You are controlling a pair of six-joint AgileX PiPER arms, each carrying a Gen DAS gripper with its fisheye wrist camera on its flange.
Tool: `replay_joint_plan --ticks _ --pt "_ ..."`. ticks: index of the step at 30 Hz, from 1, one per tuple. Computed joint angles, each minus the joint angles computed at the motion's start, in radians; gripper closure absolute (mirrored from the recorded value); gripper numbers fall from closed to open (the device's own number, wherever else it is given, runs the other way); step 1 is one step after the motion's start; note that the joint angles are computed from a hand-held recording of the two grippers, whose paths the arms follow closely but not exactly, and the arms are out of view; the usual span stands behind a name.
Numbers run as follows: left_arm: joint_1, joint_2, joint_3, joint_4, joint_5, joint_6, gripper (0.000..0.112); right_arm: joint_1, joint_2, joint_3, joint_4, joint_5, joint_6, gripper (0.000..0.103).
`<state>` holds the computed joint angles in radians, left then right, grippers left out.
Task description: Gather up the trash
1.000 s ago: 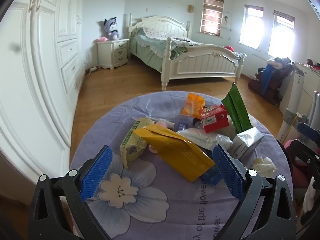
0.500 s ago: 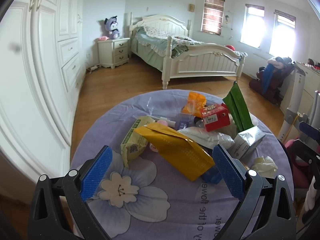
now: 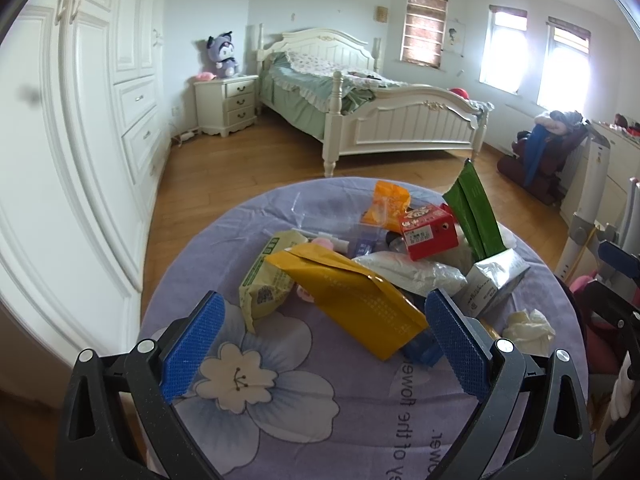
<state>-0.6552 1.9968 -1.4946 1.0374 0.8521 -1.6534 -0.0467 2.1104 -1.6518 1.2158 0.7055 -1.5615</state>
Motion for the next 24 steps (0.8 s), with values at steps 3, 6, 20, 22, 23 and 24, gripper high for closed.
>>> replay_joint_plan --ticks 3,6,20,22,23,24 --pt "0.000 0.002 -0.003 -0.001 0.000 0.001 0.013 -0.001 0.000 -0.001 0.000 0.001 -0.001 0.005" --pt "-0.001 0.002 -0.003 -0.004 0.000 0.003 0.013 -0.002 -0.001 0.001 0.001 -0.002 -0.006 0.005" --pt "-0.002 0.010 -0.007 -0.011 0.002 0.004 0.013 -0.001 0.002 0.003 -0.001 -0.012 -0.038 0.005" --pt "0.017 -0.007 0.027 -0.020 -0.054 -0.015 0.013 0.003 0.008 -0.004 -0.019 -0.014 -0.024 0.005" --pt "0.042 -0.032 0.073 -0.034 -0.133 -0.044 0.013 0.004 0.022 -0.030 -0.053 -0.003 0.011 0.005" --pt "0.079 -0.060 0.128 -0.059 -0.233 -0.084 0.013 0.004 0.037 -0.065 -0.087 0.013 0.048 0.005"
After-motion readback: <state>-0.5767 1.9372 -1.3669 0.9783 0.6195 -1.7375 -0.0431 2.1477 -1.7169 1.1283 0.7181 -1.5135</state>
